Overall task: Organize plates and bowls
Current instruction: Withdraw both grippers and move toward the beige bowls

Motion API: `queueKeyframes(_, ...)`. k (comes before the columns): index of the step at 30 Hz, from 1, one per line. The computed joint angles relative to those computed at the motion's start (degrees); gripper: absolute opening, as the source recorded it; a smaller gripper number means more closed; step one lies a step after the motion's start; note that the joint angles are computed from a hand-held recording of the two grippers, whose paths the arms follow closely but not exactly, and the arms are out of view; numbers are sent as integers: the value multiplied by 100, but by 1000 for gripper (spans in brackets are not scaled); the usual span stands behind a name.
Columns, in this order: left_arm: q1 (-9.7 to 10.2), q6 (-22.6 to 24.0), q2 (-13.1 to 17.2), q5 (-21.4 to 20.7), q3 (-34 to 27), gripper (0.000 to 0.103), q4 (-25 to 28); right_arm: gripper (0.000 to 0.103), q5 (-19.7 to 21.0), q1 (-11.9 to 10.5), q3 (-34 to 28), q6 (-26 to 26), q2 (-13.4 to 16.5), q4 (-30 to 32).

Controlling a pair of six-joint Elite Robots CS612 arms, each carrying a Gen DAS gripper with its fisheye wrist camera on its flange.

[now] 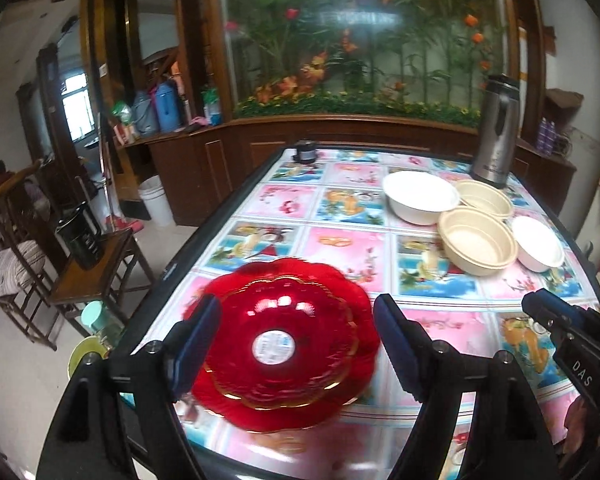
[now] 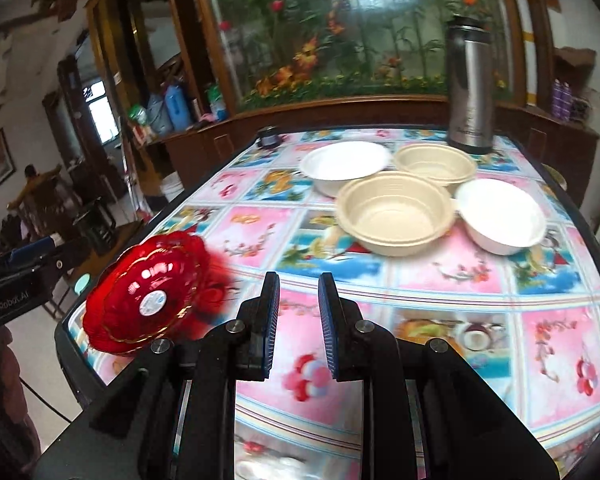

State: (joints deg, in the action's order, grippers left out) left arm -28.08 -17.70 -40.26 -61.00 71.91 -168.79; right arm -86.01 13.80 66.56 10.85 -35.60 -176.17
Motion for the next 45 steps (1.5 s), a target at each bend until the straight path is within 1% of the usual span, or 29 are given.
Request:
queueKeyframes(2,-40,79,35,-20,-65,79,37,20,-13,-50,108,101,-42,-117)
queueKeyframes(3,-61,114,61,-36,-115,78,74,26,-2,-81,159,163,-61,-161)
queueKeyframes(4,-76,143,85,-59,-161,78,110,35,25,-115,215,240,-81,-217)
queueKeyframes(6,-103,197,133,-125,-261,79,199,41,124,-188,341,461,-105,-454)
queueKeyframes(9,-136,290,222,-166,-430,79,353,41,282,-290,481,673,-139,-654)
queueKeyframes(11,-153,326,271,-206,-524,79,436,41,245,-327,529,743,-153,-692)
queueKeyframes(16,-182,426,384,-293,-747,79,629,41,296,-424,582,927,-162,-677)
queueKeyframes(32,-215,548,717,-544,-1398,78,1081,41,335,-544,378,1032,-70,-519)
queueKeyframes(45,-187,595,1038,-706,-1998,78,1437,41,434,-597,-70,1046,118,-358)
